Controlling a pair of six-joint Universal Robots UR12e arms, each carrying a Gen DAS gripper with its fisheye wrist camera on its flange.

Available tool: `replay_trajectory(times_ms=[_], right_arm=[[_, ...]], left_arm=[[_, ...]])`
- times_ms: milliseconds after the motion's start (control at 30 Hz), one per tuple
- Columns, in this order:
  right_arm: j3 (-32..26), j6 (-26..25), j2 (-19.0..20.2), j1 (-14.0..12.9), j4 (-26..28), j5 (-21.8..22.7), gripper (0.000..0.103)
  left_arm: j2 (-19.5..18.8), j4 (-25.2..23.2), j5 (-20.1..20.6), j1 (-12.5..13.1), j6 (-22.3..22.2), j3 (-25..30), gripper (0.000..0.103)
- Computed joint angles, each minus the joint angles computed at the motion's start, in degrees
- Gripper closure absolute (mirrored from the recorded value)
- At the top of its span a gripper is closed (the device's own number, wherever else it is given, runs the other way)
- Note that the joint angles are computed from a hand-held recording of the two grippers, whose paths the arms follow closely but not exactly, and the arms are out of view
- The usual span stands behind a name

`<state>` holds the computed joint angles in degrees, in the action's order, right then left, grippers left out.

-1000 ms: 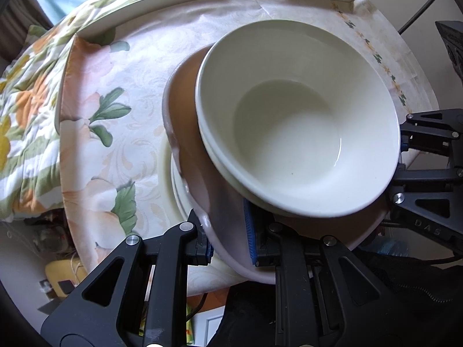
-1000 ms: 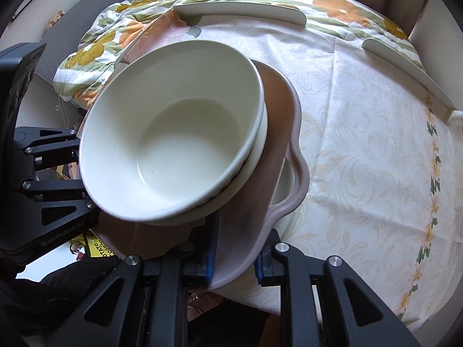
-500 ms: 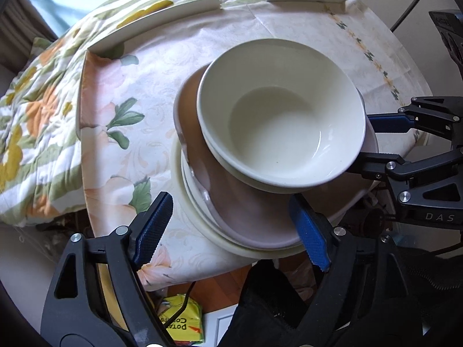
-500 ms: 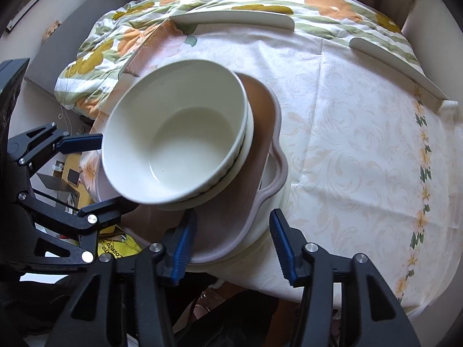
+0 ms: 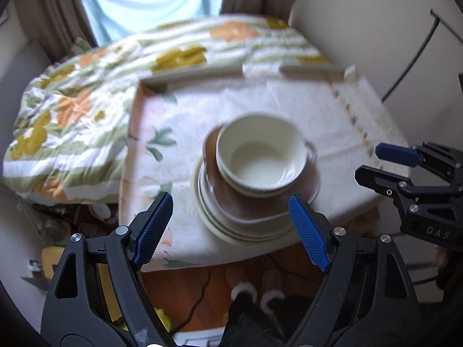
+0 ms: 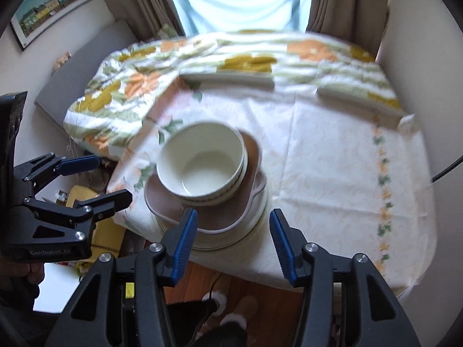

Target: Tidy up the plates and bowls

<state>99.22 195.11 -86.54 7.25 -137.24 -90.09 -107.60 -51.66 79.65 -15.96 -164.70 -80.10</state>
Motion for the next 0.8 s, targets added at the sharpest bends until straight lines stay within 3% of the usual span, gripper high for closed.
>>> replay_trajectory(times_ms=[67, 133, 200, 333, 467, 800], right_arm=[[1.3, 0.9, -2.2, 0.7, -3.6, -3.4, 0.043], [2.2, 1.7, -3.9, 1.2, -7.3, -6.6, 0.021], [2.9, 2.8, -5.5, 1.6, -10.3, -9.8, 0.016], [3.8, 3.0, -7.7, 2.8, -14.4, -15.4, 0.004], [4.5, 3.9, -8.7, 4.7, -16.8, -22.4, 0.002], [5.1, 5.2, -9.1, 6.0, -20.1, -25.4, 0.002]], left_arm=[[2.6, 5.8, -0.2, -0.2, -2.8, -2.3, 0.022], [4.5, 10.8, 0.2, -0.5, -4.9, -4.0, 0.017], [6.2, 16.5, 2.1, -1.1, -7.1, -5.7, 0.0], [9.0, 25.4, 4.4, -1.9, -9.9, -8.3, 0.0], [10.8, 28.8, 3.8, -2.2, -10.6, -9.6, 0.0], [12.5, 32.5, 4.7, -2.5, -10.3, -11.5, 0.0]])
